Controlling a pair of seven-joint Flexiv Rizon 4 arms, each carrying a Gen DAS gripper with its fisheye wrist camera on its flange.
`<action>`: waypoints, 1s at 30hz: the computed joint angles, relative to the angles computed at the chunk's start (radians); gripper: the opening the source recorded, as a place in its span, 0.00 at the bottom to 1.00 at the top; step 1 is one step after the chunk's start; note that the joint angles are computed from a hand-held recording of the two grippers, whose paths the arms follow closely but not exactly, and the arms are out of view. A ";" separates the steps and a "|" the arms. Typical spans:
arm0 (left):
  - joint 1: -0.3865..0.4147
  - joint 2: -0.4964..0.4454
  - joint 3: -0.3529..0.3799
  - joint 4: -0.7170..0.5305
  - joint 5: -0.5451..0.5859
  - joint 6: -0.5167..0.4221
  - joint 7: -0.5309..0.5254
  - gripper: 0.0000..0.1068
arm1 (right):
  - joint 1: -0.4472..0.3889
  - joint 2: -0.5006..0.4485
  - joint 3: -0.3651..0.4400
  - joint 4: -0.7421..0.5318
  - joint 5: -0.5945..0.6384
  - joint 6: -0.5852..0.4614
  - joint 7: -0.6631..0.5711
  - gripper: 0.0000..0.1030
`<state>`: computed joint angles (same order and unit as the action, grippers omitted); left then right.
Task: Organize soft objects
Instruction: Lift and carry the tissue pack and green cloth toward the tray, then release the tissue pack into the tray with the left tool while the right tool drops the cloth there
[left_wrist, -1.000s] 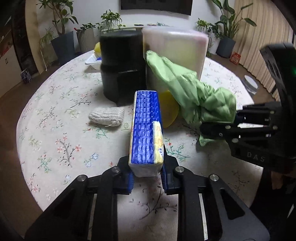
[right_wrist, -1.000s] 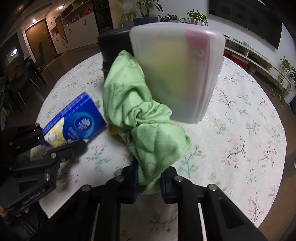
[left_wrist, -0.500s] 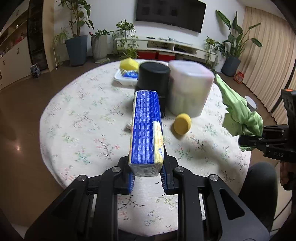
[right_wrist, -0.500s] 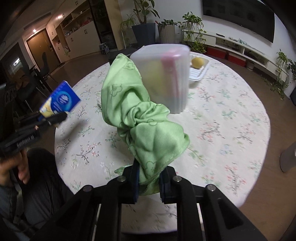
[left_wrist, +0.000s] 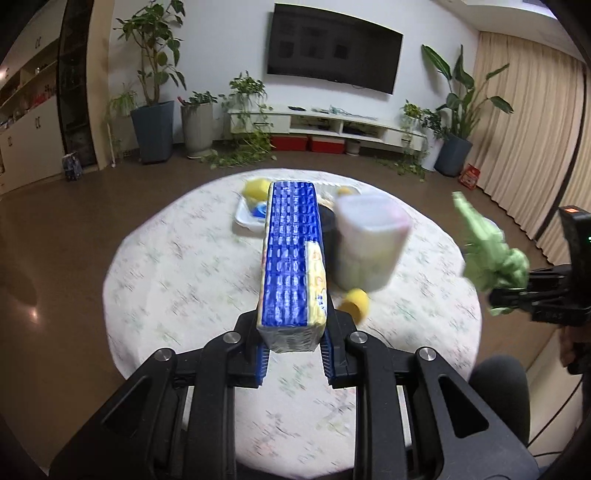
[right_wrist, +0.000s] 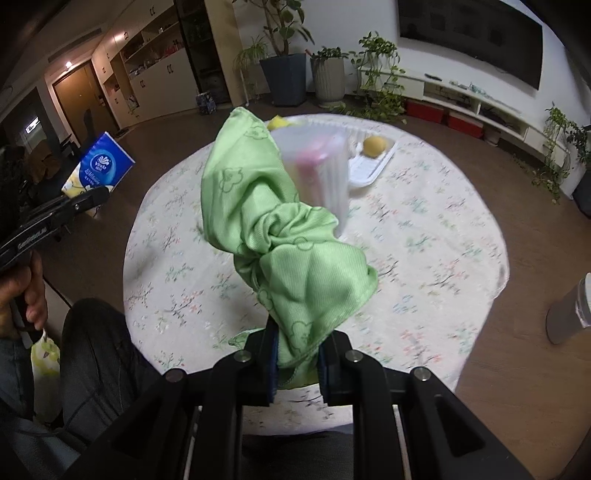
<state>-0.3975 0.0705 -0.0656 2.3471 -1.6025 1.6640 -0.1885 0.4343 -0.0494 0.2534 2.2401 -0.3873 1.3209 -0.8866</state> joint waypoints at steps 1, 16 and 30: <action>0.010 -0.012 0.006 -0.019 0.000 0.001 0.014 0.19 | -0.005 0.008 -0.004 -0.006 0.002 -0.011 -0.006 0.18; 0.296 -0.373 0.069 -0.488 0.846 -0.278 -0.422 0.19 | -0.099 -0.282 -0.090 -0.581 0.116 -0.285 -0.339 0.18; 0.274 -0.857 0.120 -1.172 1.354 -0.636 -0.721 0.21 | -0.027 -0.841 -0.117 -1.323 0.187 -0.694 -0.707 0.18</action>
<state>-0.1230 -0.7862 0.0547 1.1751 -0.2490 1.0277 -0.9098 0.4069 -0.8905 0.1368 0.9168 -0.2003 0.6267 -1.5933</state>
